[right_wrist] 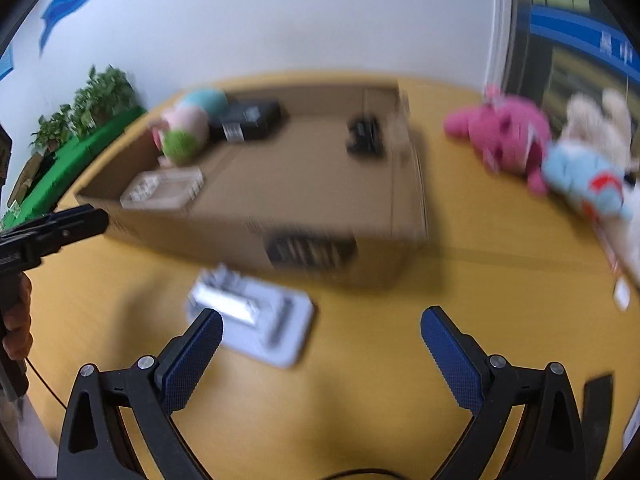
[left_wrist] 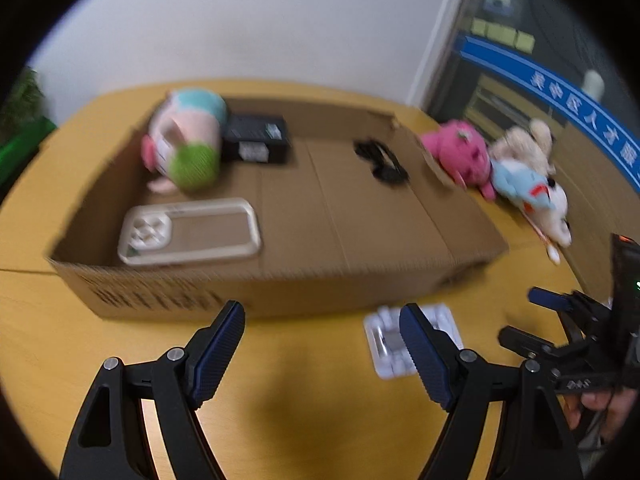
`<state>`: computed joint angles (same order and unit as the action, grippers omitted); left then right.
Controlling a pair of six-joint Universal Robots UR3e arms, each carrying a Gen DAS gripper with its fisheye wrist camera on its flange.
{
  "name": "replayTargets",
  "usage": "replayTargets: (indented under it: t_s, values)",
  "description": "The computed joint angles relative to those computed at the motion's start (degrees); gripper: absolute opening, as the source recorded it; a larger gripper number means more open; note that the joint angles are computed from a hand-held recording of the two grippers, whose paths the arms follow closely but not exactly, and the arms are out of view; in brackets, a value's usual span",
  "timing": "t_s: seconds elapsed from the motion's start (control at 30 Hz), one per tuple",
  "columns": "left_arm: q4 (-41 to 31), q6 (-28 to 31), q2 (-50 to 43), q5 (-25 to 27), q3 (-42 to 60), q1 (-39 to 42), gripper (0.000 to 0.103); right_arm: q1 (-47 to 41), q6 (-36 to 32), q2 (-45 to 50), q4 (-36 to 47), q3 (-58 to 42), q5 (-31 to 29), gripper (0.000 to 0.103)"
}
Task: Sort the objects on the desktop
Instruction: 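Reach the right tool to the white phone stand and grasp it, then lift the phone stand with the right tool and lower it into the box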
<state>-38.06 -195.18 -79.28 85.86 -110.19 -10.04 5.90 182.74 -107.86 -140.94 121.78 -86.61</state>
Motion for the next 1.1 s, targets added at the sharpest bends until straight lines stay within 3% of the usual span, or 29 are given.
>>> replayTargets:
  t_s: [0.13, 0.2, 0.37, 0.43, 0.57, 0.6, 0.67, 0.77, 1.1]
  values:
    - [2.57, -0.05, -4.57, -5.4, -1.83, -0.5, 0.079, -2.17, -1.69, 1.7, -0.49, 3.61, 2.27, 0.092]
    - [3.39, -0.5, -7.05, -5.64, -1.27, -1.72, 0.079, -3.47, -2.42, 2.71, -2.25, 5.03, 5.84, 0.091]
    - [4.45, -0.11, -13.59, -5.12, 1.74, -4.66, 0.076, -3.19, -2.19, 7.79, -7.01, 4.57, 9.24, 0.09]
    - [3.9, -0.19, -15.84, -5.58, 3.2, -5.13, 0.068, -3.18, -2.37, 9.54, -8.56, 4.34, 10.54, 0.084]
    - [4.99, 0.6, -18.24, -1.99, 5.04, -7.18, 0.062, -2.07, -1.71, 12.71, -11.15, 3.6, 10.07, 0.075]
    - [4.89, 1.03, -18.37, -1.98, 5.24, -7.13, 0.06, -2.39, -2.03, 12.6, -11.41, 3.91, 10.59, 0.073]
    - [5.41, 1.44, -17.53, -5.71, 3.99, -5.61, 0.042, -2.44, -2.71, 12.58, -12.19, 4.17, 10.92, 0.062]
    - [6.16, 1.81, -17.4, -7.55, 3.32, -4.89, 0.032, -3.85, -3.61, 11.97, -11.88, 4.85, 15.15, 0.044]
    - [5.82, 2.41, -8.72, -4.98, -4.9, -3.86, 0.028, 1.03, 1.82, 13.12, -15.37, 5.1, 14.23, 0.041]
